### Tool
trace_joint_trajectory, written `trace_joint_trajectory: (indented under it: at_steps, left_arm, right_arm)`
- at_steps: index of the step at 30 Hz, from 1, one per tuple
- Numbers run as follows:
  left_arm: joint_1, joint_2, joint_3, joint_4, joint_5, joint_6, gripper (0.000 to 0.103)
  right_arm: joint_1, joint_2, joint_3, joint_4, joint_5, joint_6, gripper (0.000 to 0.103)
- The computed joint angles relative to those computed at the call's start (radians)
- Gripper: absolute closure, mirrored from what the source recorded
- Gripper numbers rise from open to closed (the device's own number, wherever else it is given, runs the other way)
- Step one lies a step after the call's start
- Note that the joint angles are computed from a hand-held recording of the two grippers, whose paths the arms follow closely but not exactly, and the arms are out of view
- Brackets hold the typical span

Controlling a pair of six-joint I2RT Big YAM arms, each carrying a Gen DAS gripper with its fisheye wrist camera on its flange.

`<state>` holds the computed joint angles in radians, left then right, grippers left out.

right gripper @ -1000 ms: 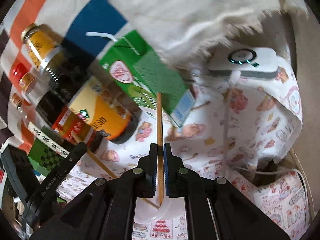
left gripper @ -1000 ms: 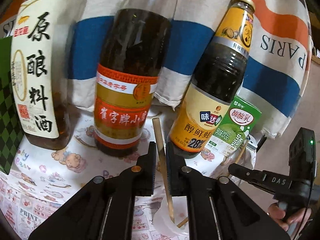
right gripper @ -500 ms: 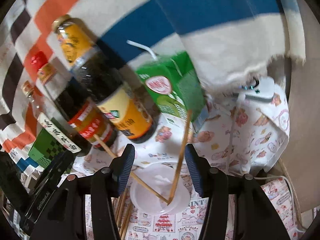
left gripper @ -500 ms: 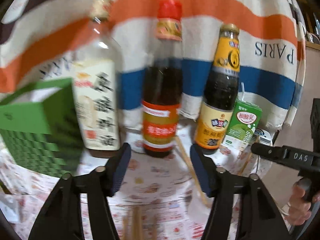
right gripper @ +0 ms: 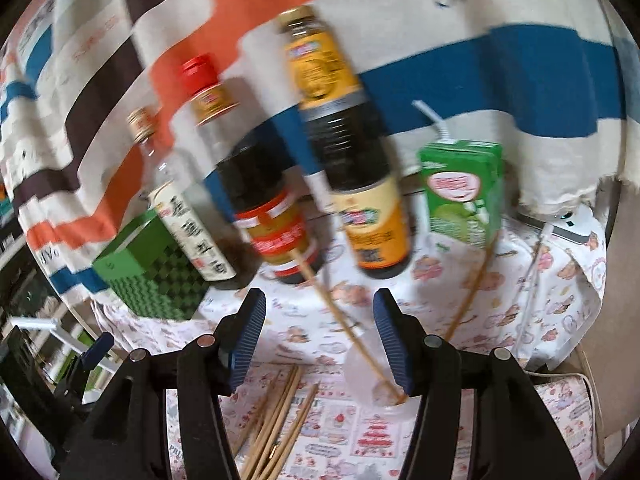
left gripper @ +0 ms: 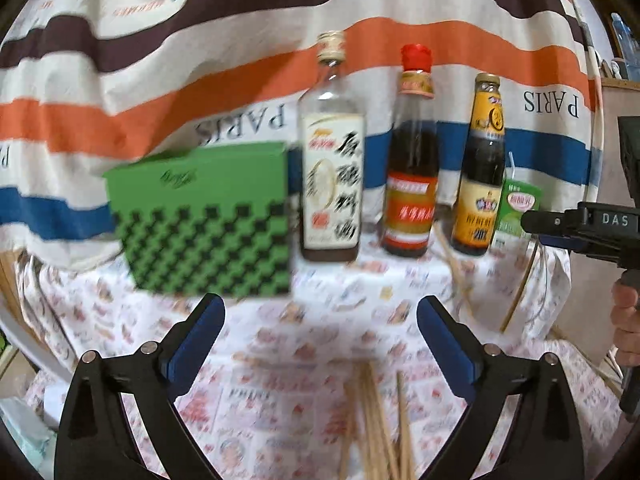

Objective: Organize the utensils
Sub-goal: 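Open both tools to drop the chopsticks into the cup, then lower the left tool onto the loose chopsticks and grasp one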

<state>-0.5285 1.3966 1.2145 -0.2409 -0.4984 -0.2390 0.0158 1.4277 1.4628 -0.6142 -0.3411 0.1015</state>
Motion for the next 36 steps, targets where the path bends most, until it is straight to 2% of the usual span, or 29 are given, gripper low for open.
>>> trace_joint_trajectory:
  at_steps: [4,10,14,16,18,20,21,26,29,31,33,36]
  left_arm:
    - [0.026,-0.051,-0.082,0.006,0.013,-0.038,0.004]
    - [0.065,-0.054,-0.135,-0.026,0.109,-0.084,0.004]
    - [0.065,0.006,-0.089,-0.138,0.145,-0.09,0.004]
    - [0.072,0.037,-0.074,-0.175,0.212,-0.107,0.005]
    - [0.077,0.07,-0.052,-0.221,0.285,-0.119,0.017]
    - [0.07,0.099,-0.032,-0.26,0.316,-0.114,0.027]
    - [0.065,0.111,-0.025,-0.273,0.324,-0.106,0.034]
    - [0.039,0.157,0.007,-0.359,0.308,-0.095,0.054]
    - [0.034,0.175,0.018,-0.396,0.313,-0.098,0.055]
    - [0.034,0.175,0.012,-0.386,0.336,-0.097,0.059]
    - [0.026,0.178,0.014,-0.394,0.328,-0.085,0.064]
    - [0.02,0.184,0.019,-0.414,0.32,-0.084,0.071]
  right_arm:
    - [0.066,-0.019,-0.056,-0.045,0.082,-0.044,0.042]
    - [0.123,-0.081,-0.192,-0.019,0.141,-0.055,0.042]
    - [0.138,-0.09,-0.263,0.045,0.128,-0.027,0.042]
    - [0.146,-0.076,-0.275,0.062,0.156,-0.026,0.042]
    - [0.142,-0.057,-0.275,0.056,0.163,-0.046,0.042]
    - [0.132,-0.043,-0.277,0.054,0.176,-0.04,0.042]
    - [0.126,-0.038,-0.279,0.053,0.179,-0.034,0.042]
    - [0.094,-0.006,-0.273,0.055,0.203,-0.013,0.042]
    - [0.083,0.015,-0.262,0.049,0.227,-0.003,0.042]
    - [0.074,0.029,-0.251,0.036,0.213,0.007,0.042]
    - [0.069,0.031,-0.249,0.03,0.2,0.007,0.042]
    - [0.077,0.02,-0.259,0.045,0.227,-0.002,0.042]
